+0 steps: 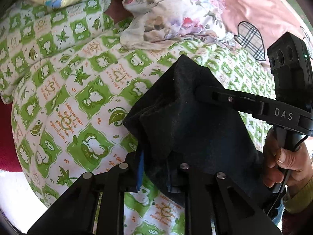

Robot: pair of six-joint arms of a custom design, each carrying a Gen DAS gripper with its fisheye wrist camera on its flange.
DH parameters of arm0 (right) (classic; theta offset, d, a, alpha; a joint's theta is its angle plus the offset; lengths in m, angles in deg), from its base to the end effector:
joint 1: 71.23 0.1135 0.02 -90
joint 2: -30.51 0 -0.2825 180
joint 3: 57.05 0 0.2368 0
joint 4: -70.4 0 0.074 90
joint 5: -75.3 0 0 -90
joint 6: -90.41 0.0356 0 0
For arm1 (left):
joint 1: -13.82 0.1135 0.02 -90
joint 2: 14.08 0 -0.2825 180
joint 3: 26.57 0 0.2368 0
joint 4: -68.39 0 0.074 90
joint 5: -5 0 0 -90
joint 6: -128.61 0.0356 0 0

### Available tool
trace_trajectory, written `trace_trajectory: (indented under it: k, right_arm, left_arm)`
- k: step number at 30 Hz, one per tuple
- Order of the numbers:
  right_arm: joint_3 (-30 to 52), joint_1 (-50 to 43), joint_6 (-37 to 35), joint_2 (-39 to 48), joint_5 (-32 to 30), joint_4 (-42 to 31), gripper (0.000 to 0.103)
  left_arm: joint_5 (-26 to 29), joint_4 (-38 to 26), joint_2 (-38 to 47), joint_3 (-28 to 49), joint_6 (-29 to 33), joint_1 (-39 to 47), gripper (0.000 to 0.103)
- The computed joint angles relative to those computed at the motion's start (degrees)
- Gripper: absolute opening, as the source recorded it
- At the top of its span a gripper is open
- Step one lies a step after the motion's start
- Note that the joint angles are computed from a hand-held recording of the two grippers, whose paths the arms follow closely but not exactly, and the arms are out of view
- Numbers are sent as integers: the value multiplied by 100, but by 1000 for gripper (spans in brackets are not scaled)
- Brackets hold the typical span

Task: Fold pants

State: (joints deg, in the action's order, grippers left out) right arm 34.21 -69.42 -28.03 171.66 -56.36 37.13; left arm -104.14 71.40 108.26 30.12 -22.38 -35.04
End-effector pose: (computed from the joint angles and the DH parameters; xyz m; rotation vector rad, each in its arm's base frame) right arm 0.4036 0.0364 0.0097 -0.7642 2.5919 0.9630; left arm 0.2181 -0.2320 0.0409 -0.3789 2.5613 -0.2647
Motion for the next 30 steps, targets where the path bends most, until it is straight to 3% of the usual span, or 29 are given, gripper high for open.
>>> trace_trajectory:
  k: [6,18,30]
  right_arm:
    - [-495,-244,-60,-624,-209,-31,26]
    - [-1929,-1048,-329,-2205,-563,170,24]
    - [-2630,-2702,-1477,-3082,-1135,-690,21]
  left_arm:
    - [-297,-582,-462,165,72,-250,15]
    - [-1369,-2383,-832,1320,128,-1249,15]
    - [-1850,-3517,-417,2872,542,-2062,15]
